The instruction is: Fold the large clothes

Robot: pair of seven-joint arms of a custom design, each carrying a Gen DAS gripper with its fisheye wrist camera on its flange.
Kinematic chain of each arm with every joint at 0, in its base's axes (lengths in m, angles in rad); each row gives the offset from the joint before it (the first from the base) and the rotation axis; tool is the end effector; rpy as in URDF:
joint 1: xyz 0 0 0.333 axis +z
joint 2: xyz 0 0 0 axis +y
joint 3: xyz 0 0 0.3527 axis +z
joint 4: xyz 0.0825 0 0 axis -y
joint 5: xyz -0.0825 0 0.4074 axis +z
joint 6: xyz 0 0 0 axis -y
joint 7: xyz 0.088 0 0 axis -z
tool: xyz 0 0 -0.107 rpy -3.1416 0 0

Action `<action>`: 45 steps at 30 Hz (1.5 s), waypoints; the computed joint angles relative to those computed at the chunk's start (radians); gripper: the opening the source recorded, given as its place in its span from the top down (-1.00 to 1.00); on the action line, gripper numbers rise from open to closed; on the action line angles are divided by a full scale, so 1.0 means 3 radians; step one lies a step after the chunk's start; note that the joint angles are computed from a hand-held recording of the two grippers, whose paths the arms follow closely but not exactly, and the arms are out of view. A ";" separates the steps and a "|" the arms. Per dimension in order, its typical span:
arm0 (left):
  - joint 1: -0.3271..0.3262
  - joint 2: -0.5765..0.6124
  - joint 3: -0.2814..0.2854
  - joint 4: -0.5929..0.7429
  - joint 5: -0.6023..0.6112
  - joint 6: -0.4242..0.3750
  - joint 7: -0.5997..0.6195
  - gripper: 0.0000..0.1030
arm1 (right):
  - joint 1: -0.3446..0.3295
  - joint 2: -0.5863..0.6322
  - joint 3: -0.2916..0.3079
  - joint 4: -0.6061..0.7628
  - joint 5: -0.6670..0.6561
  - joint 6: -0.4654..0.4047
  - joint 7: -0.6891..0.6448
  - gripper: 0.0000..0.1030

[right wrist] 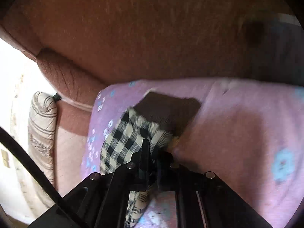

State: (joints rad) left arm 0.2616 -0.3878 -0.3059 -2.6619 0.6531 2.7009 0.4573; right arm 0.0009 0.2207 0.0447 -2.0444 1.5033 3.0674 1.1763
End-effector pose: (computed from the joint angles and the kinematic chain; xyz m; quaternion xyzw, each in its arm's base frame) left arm 0.4276 -0.0398 0.4140 -0.8251 0.4766 -0.1210 0.2783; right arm 0.6170 -0.0528 0.3928 -0.2401 0.8734 -0.0503 0.4207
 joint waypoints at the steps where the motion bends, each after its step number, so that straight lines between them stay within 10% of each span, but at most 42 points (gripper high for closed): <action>1: -0.0001 0.0007 -0.0006 0.0011 -0.0003 -0.0012 -0.0009 -0.35 | 0.0025 -0.0038 -0.0018 -0.0039 -0.0139 0.0058 0.0102 0.88; 8: -0.0033 -0.0015 0.0088 -0.0043 -0.0197 0.0109 0.0089 -0.35 | 0.0411 -0.0281 -0.0245 -0.0311 -0.1875 0.0439 0.1414 0.88; 16: 0.0031 -0.0079 -0.0021 -0.0044 -0.0267 0.0156 0.0133 -0.34 | 0.0097 -0.0261 0.0727 0.0095 -0.1377 0.0171 0.0193 0.88; 28: 0.0053 -0.0160 -0.0070 -0.0082 -0.0544 0.0400 0.0367 -0.35 | 0.0813 0.0257 0.0802 0.0525 -0.2305 -0.0635 0.0107 0.88; 31: 0.0092 -0.0196 -0.0124 -0.0097 -0.0585 0.0485 0.0424 -0.35 | 0.0825 0.0360 0.0881 0.0581 -0.2553 -0.0872 -0.0027 0.68; 33: 0.0104 -0.0201 -0.0158 -0.0080 -0.0625 0.0522 0.0481 -0.34 | 0.0809 0.0352 0.0972 0.0549 -0.2616 -0.1047 -0.0255 0.14; 36: 0.0058 -0.0190 -0.0168 -0.0026 -0.0728 0.0629 0.0621 -0.34 | 0.0789 0.0247 0.1054 0.0445 -0.2437 -0.1274 -0.0642 0.05; 45: -0.0765 0.0622 0.0204 0.0643 -0.1762 0.0991 0.1570 -0.48 | 0.1055 -0.0330 0.0607 -0.0093 -0.2398 -0.0936 0.0049 -0.07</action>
